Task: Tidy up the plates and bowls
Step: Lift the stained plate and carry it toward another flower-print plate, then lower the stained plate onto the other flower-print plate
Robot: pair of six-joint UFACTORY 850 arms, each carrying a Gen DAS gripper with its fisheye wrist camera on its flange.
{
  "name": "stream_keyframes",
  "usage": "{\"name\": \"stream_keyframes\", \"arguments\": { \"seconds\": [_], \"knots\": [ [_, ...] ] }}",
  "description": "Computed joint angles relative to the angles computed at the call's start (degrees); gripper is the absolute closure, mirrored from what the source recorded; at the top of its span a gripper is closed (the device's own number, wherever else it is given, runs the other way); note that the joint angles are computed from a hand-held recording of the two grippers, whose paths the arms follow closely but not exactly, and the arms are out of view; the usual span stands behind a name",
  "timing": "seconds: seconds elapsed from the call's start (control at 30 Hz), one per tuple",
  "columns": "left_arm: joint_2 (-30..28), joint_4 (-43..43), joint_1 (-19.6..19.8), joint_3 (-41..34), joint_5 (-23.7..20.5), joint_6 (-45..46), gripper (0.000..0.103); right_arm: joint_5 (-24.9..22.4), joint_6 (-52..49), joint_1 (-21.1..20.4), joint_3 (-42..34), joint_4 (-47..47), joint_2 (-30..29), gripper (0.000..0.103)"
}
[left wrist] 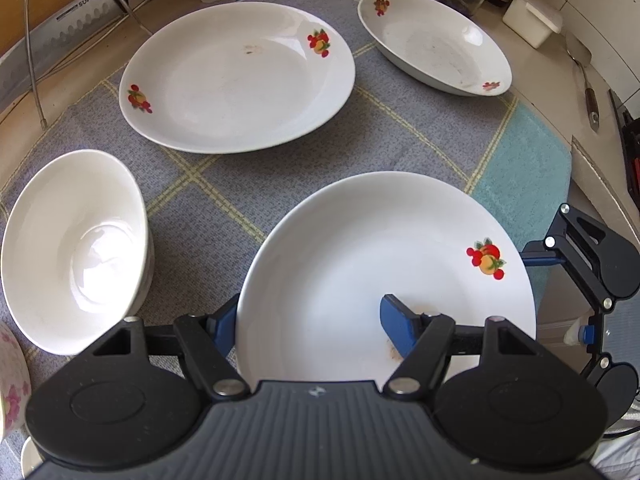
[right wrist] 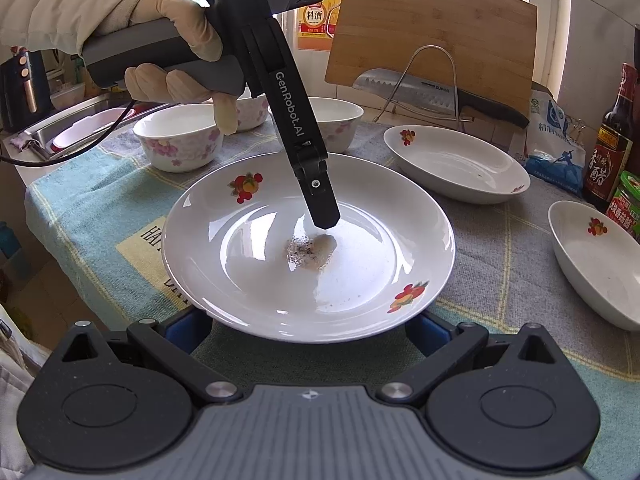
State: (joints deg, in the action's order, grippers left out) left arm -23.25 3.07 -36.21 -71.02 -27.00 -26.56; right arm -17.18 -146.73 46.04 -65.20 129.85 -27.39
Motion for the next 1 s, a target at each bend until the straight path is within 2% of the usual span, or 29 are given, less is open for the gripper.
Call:
{"name": "stream_keyframes", "arguments": {
  "seconds": [0.43,1.0],
  "knots": [
    [-2.85,0.79,-0.44,-6.85,-1.47,-0.62,0.032,0.57,10.51,-3.48,-0.96,-13.34,1.99,0.000],
    [-15.63,1.50,-0.35,-27.27,-6.70,2.90,0.032,-1.45,19.03,-11.35,-5.16,-26.25,0.75,0.000]
  ]
}}
